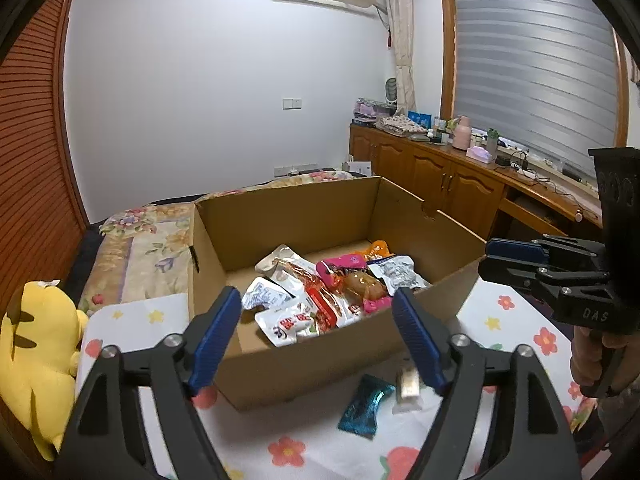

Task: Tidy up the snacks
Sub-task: 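Withdraw both tools from the box toward the teal candy and white bar, then grasp teal candy with left tool while right tool grasps white snack bar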

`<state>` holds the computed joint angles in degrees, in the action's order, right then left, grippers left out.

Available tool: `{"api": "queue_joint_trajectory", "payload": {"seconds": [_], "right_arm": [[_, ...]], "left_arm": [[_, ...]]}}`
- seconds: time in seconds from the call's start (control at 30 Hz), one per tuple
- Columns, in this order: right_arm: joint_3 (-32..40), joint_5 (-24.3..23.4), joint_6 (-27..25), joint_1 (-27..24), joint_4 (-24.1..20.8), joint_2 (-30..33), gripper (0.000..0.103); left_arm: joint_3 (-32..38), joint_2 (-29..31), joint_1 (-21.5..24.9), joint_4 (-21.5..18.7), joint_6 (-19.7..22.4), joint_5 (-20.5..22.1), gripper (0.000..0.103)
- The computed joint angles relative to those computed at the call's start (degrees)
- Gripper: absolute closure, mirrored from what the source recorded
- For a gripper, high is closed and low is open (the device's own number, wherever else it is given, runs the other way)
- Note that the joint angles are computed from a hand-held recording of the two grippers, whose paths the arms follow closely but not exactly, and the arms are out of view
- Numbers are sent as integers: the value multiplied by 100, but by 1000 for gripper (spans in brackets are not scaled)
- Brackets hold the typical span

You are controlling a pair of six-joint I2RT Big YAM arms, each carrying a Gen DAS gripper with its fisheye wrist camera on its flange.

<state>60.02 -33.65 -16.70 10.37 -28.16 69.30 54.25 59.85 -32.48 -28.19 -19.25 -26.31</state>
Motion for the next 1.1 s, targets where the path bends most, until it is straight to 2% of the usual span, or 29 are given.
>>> {"api": "queue_joint_trajectory", "payload": {"seconds": [0.1,0.17,0.2,0.23,0.3,0.67,0.93,1.1], "right_arm": [[-129,-43,3,-13,-11,-144,62],[-225,-40,3,-16,-18,-235,58],[-277,-23,4,-11,-21,-277,53],[-334,-11,10,-7,-9,-319,43],[-420,-17,23,-4,3,-386,34],[-785,240,-85,166,-59,-298,34],[-798,564,-34,453,-75,192,34],[-731,925,8,622,-40,468,35]], "left_arm": [[-120,-119,-167,-10,-87,-264,5],[-193,-181,-256,-47,-171,-396,2],[-228,-207,-287,-75,-232,-415,1],[-257,-228,-317,-127,-310,-415,0],[-299,-237,-376,-210,-419,-457,0],[-802,-360,-752,-374,-996,-499,0],[-1036,-313,-819,-300,-1263,-423,1],[-1151,-315,-835,-225,-1404,-389,1]]}}
